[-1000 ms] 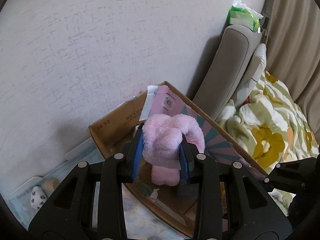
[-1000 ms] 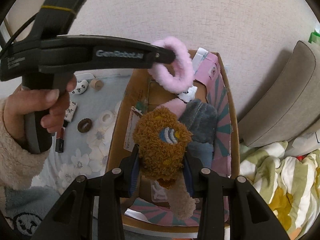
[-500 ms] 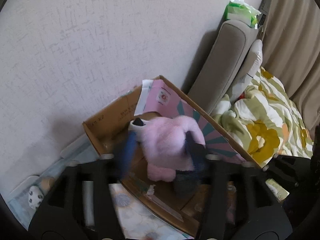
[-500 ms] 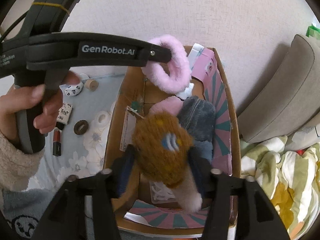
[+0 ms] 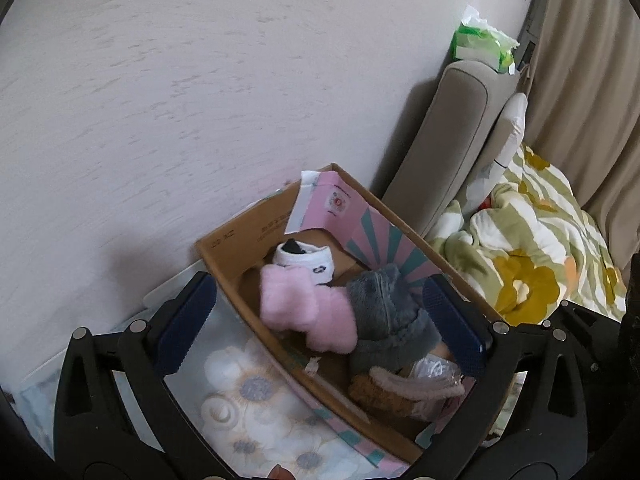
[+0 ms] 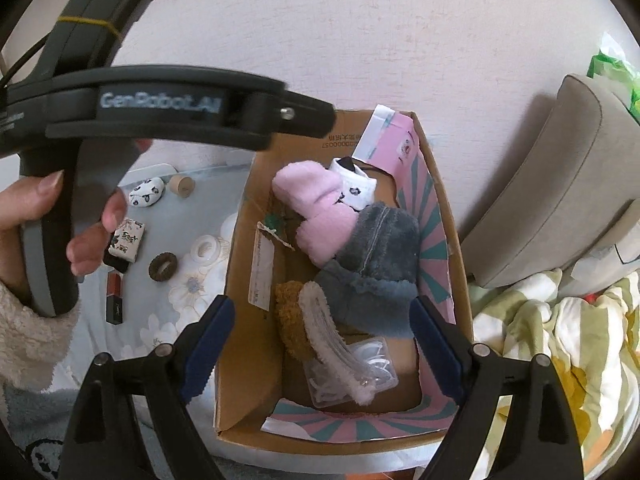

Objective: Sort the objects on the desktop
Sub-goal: 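Carry the slipper and plush into the cardboard box and open both tools, then move both tools out of the box back over the tray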

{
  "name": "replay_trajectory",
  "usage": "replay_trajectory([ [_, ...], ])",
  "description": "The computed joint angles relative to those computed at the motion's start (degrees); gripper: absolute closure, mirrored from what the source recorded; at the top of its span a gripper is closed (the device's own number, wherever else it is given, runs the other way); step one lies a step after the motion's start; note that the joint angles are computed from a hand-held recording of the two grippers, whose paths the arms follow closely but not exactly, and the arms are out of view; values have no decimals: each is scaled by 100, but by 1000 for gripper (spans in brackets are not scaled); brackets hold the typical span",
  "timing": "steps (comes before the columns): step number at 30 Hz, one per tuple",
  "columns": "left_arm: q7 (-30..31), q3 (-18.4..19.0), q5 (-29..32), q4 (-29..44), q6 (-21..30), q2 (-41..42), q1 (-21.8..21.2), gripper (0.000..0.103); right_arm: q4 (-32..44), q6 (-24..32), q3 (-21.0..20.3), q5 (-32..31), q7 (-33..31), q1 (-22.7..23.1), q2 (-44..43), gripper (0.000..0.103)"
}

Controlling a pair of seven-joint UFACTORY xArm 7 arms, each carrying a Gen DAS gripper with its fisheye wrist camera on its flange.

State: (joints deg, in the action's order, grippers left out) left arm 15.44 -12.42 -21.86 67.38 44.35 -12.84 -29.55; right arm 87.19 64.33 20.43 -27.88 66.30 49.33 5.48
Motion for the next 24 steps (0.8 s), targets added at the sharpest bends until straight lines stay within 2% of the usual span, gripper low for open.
replay_trajectory([
  [8,194,316,-302,-214,147,-571,142,0,593,518,-14,186,-96,183,289,16],
  [12,200,465,-277,-288,195,-915,298,0,1047,956,-76,-112,-130,415,481,16],
  [17,223,781,-266,-457,310,-1442,533,0,1534,1202,-159,-446,-290,644,636,16],
  [24,66,1250,110,-822,534,-2249,1222,0,2453,1307,-397,-886,-937,1053,1209,16],
])
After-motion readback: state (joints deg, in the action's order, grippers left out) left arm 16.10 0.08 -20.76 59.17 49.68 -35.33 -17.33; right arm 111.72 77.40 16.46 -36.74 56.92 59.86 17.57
